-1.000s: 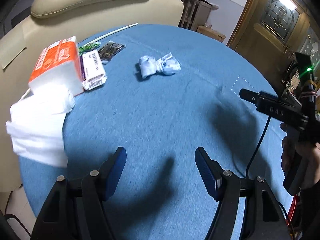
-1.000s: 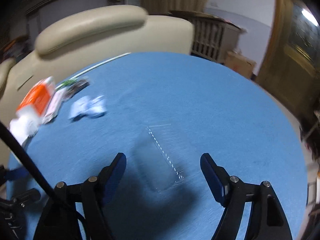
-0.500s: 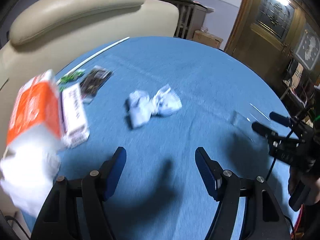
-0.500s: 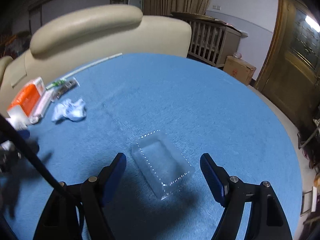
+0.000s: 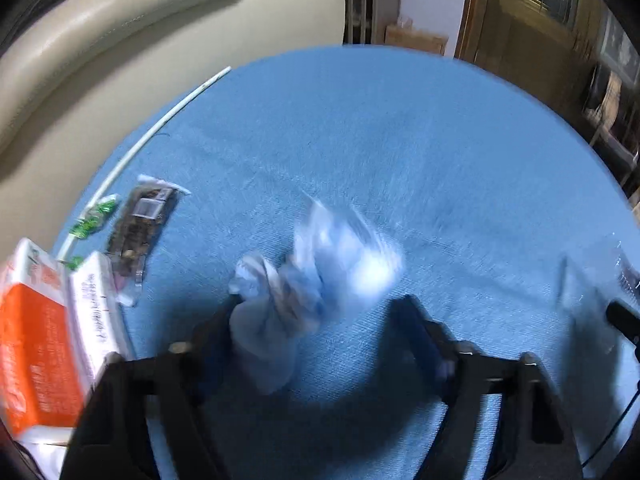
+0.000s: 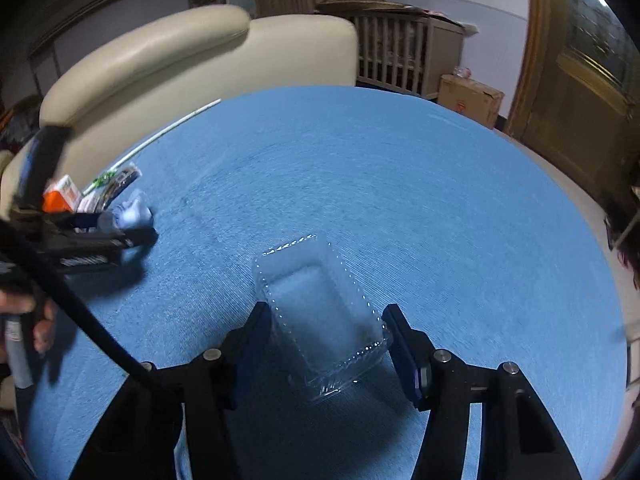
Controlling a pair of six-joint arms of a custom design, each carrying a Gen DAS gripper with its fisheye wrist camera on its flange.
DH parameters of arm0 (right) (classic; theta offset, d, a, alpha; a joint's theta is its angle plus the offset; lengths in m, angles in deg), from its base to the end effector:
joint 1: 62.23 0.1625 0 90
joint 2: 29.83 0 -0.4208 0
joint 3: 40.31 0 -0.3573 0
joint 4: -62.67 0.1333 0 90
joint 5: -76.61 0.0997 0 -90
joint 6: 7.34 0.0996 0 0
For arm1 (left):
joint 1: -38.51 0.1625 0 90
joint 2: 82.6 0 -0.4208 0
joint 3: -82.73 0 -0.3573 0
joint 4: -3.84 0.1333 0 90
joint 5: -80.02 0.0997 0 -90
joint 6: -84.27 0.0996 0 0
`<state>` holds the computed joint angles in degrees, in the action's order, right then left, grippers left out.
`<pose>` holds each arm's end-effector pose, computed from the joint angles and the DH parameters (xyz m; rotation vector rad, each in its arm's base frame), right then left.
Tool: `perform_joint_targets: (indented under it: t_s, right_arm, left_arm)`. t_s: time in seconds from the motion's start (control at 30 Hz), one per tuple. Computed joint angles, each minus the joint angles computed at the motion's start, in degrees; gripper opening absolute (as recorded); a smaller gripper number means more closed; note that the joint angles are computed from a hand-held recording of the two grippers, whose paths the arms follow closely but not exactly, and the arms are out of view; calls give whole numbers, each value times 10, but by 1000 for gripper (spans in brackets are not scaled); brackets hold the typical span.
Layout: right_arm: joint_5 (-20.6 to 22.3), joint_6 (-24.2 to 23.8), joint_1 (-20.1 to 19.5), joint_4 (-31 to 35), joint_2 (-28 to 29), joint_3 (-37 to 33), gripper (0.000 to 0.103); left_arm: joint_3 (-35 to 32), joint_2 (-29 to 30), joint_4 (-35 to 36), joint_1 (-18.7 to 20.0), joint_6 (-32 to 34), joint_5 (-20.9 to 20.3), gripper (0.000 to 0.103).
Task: Collect trash
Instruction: 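Grasp the white mask with the left tool while the right tool grasps the clear plastic tray, then carry the mask and clear tray over the red wastebasket with both tools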
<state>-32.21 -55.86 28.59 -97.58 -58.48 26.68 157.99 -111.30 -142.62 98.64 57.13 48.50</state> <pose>0.1124 -0.7825 0.1153 0.9650 -2.3937 0.5013 -0.1703 -0.7347 0.0710 -0.0544 2.2096 -0.7578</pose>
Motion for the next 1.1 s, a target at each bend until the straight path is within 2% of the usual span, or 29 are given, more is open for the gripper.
perform_joint_targets:
  t_s: [0.03, 0.07, 0.13, 0.4, 0.6, 0.87, 1.1]
  right_arm:
    - [3, 2, -2, -2, -7, 7, 60]
    - [5, 3, -3, -10, -15, 18, 60]
    - [10, 6, -5, -16, -28, 32, 60]
    - [35, 46, -18, -65, -105, 134, 60]
    - [48, 89, -37, -110, -170, 239, 60]
    - [67, 100, -57, -185, -261, 370, 60]
    - [99, 104, -85, -232, -332, 456, 60]
  left_arm:
    - [3, 1, -9, -1, 9, 1, 27]
    - [2, -3, 6, -3, 5, -14, 19]
    - [16, -12, -4, -9, 2, -35, 19]
    - [99, -42, -48, -72, -35, -36, 19]
    - [118, -39, -13, -117, -87, -36, 19]
    - [145, -32, 37, -167, -175, -44, 19]
    - [157, -24, 47, -204, -195, -32, 19]
